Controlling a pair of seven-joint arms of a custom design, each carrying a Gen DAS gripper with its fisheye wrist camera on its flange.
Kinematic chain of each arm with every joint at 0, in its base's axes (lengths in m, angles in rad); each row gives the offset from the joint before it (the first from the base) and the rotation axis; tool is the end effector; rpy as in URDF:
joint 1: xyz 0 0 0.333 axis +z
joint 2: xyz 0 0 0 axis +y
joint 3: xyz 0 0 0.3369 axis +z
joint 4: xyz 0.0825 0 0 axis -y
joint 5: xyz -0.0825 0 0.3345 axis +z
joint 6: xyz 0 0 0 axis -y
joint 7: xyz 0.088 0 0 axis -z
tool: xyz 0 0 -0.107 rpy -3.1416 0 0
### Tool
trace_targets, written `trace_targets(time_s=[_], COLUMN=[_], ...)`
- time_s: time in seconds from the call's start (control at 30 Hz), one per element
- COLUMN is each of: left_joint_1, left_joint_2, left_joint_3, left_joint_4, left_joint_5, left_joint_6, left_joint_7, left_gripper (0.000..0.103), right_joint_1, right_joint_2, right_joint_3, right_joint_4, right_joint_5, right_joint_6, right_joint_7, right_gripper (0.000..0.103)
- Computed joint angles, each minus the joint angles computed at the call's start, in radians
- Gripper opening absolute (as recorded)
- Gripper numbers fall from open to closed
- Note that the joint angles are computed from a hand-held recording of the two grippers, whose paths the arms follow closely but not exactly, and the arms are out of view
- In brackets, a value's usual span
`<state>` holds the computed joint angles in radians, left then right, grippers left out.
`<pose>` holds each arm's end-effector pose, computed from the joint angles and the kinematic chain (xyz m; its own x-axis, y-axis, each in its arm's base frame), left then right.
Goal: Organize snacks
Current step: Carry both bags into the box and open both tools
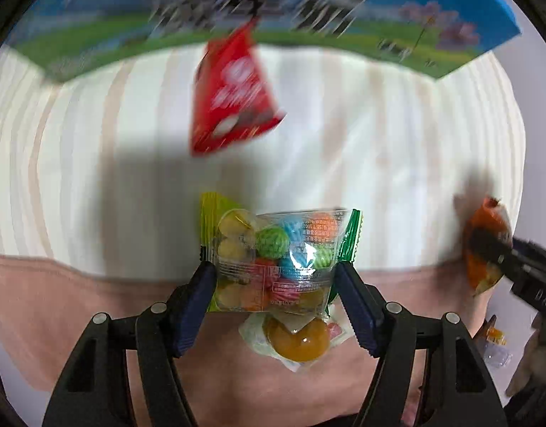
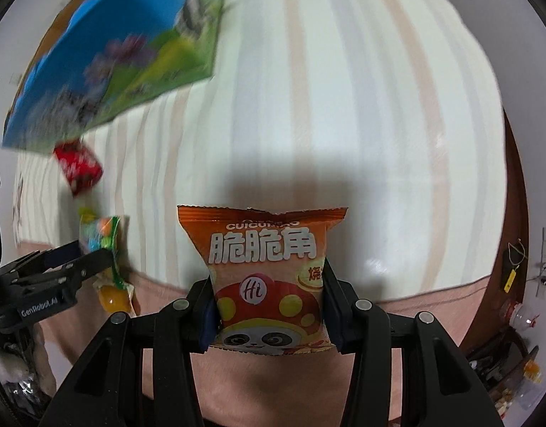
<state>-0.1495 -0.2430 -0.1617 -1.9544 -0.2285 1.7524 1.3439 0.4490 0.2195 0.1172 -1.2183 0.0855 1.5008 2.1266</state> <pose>0.4056 -0.1609 0.6113 -0.0417 -0.9810 0.1894 -0.9990 0.0440 0.0080 0.4801 0.3045 0.6701 0.0152 -0.9917 -0.1276 -0.9999 -0.0157 0.0030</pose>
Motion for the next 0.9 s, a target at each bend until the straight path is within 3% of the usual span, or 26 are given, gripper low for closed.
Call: trace_targets(time_s=[0.1, 0.17, 0.37, 0.43, 0.73, 0.9], left_joint_1=[0.008, 0.012, 0.012, 0.003, -0.001, 0.01], left_joint_2=[0.013, 0.029, 0.004, -0.017, -0.027, -0.05], left_joint_3=[0.009, 0.009, -0.004, -0.005, 0.011, 0.04], left_joint_4=[-0.024, -0.034, -0.064, -0.07, 0.036, 0.126], left_joint_5=[-0.01, -0.009, 0.015, 0.0, -0.037, -0.09], left_joint_6=[0.024, 0.043, 0.098, 0.091, 0.002, -0.047], left_joint_7=[0.007, 0.008, -0.004, -0.013, -0.04, -0.025], left_gripper=[0.084, 0.085, 0.072, 0.055, 0.053, 0.053], right_joint_1=[0.008, 0.011, 0.036, 0.047, 0.043, 0.046], right_joint_2=[0.018, 0.027, -0.035, -0.082, -0.16, -0.132], right_joint_3=[0.001, 0.0, 0.008, 0.018, 0.043, 0.05], right_joint_4=[0.01, 0.013, -0.113, -0.181, -0.203, -0.123], right_joint_5=[-0.01, -0.009, -0.04, -0.044, 0.033, 0.063], right_joint_6=[-0.001, 0.002, 0.09, 0.134, 0.18, 0.208], right_joint_7=[0.006, 0.019, 0.081, 0.121, 0.187, 0.186], right_gripper=[0.051, 0.052, 0.05, 0.049, 0.048, 0.048])
